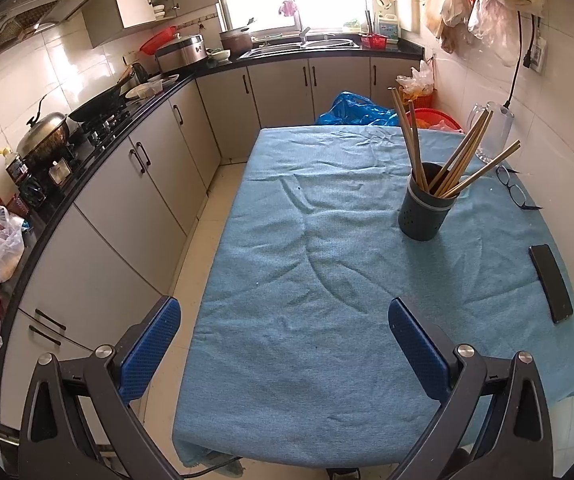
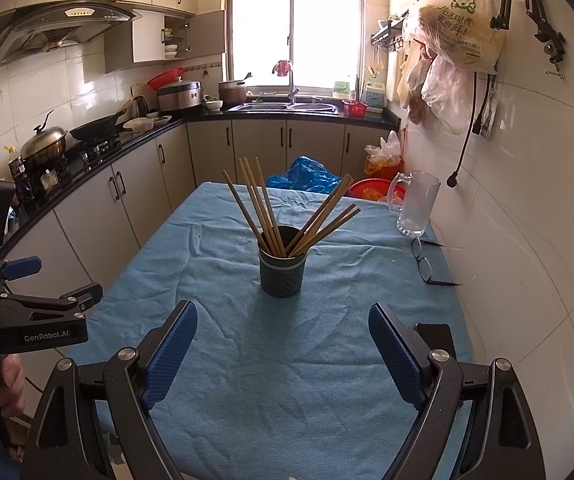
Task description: Organize utensils
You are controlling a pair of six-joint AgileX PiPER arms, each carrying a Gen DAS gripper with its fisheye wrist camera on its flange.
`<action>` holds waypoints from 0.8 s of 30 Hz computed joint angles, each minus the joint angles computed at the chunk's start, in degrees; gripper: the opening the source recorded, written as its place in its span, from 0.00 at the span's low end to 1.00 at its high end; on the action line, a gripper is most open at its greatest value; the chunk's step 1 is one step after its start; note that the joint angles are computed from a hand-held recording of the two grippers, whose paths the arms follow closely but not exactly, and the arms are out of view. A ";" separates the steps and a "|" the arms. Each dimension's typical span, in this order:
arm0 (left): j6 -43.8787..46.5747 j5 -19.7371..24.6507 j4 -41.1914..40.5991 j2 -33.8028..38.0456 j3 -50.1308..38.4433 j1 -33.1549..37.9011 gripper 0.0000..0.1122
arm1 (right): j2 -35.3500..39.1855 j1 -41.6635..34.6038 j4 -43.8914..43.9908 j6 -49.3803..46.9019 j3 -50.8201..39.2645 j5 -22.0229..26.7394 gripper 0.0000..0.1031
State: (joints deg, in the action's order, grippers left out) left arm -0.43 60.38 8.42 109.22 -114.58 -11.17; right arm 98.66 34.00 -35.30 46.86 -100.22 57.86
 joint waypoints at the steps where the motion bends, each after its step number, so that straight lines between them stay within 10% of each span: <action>1: 0.14 0.05 -0.08 -0.05 0.03 0.03 0.92 | 0.13 -0.04 0.11 -0.08 -0.16 0.05 0.88; 24: -0.31 3.70 -0.72 5.03 -3.38 -1.30 0.92 | 0.22 -4.79 5.48 -3.16 5.25 -3.00 0.88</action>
State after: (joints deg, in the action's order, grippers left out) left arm -0.74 64.08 7.71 114.25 -117.97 -12.46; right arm 98.88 29.21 -29.82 43.70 -94.97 54.86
